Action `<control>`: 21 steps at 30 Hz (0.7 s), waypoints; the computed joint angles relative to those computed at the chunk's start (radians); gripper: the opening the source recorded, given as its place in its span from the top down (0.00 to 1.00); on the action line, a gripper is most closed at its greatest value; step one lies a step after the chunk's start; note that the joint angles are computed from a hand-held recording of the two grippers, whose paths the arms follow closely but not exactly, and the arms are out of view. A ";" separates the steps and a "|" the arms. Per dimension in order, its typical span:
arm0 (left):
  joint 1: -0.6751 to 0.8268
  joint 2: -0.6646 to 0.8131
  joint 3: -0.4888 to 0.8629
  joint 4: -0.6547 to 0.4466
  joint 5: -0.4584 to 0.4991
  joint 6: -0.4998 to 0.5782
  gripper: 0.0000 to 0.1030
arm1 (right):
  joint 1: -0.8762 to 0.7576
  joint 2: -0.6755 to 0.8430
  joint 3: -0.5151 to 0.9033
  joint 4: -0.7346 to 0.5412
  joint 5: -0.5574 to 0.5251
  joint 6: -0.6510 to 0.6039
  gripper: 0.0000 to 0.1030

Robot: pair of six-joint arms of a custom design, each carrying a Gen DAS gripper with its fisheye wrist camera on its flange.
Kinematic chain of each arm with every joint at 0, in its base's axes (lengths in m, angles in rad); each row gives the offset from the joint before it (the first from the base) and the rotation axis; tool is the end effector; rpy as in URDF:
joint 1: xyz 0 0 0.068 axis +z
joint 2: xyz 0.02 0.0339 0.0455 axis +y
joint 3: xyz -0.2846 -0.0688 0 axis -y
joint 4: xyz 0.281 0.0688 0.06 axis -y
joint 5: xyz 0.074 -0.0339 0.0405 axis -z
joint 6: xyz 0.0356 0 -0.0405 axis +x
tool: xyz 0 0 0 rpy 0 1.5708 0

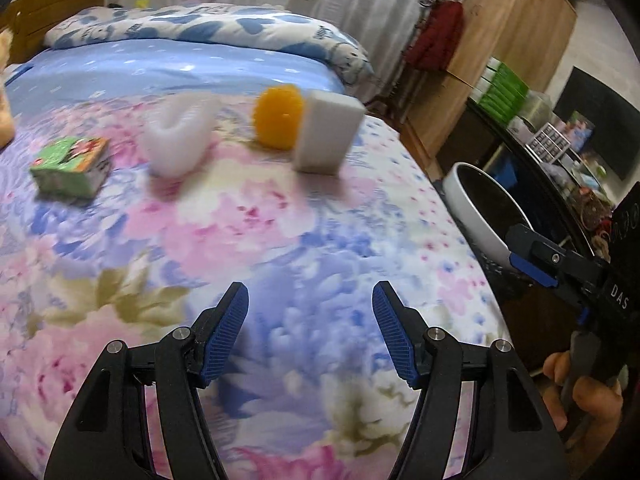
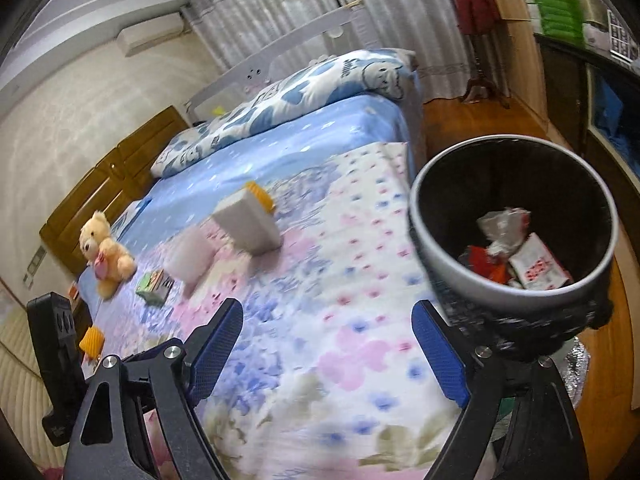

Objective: Collect trash
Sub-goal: 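Move both open tools back toward the remaining items on the bed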

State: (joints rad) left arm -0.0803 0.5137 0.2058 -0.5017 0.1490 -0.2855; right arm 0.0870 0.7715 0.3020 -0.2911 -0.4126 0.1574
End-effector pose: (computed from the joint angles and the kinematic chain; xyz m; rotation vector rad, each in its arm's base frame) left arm 0.1326 -0.0160 0.1463 -0.1742 2.3910 -0.3503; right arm 0.1691 0.0291 0.1648 -0.1264 2.3250 0.6029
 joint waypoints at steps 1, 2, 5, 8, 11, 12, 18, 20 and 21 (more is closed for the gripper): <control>0.022 -0.017 -0.004 -0.014 0.011 0.011 0.37 | 0.020 0.001 -0.002 0.005 0.012 0.012 0.15; 0.054 -0.037 -0.009 -0.033 0.026 0.028 0.37 | 0.051 0.008 -0.004 0.018 0.027 0.029 0.15; 0.147 -0.079 -0.017 -0.078 0.071 0.084 0.37 | 0.114 0.018 -0.009 0.043 0.060 0.062 0.15; 0.279 -0.107 -0.021 -0.122 0.141 0.166 0.37 | 0.174 0.042 -0.009 0.071 0.089 0.088 0.15; 0.432 -0.100 -0.018 -0.151 0.220 0.263 0.36 | 0.237 0.073 -0.006 0.102 0.118 0.120 0.15; 0.482 -0.093 -0.016 -0.158 0.246 0.296 0.37 | 0.263 0.088 -0.004 0.116 0.130 0.133 0.15; 0.764 0.043 0.008 -0.141 0.379 0.492 0.36 | 0.391 0.184 0.024 0.189 0.184 0.184 0.15; 0.834 0.095 0.018 -0.125 0.403 0.541 0.36 | 0.434 0.226 0.041 0.216 0.201 0.198 0.15; 0.865 0.126 0.024 -0.113 0.411 0.563 0.36 | 0.451 0.243 0.048 0.228 0.208 0.205 0.15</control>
State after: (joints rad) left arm 0.7852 0.6396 0.2298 -0.6147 0.5602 0.2776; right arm 0.5383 1.0143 0.3497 -0.0633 -0.2045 0.3628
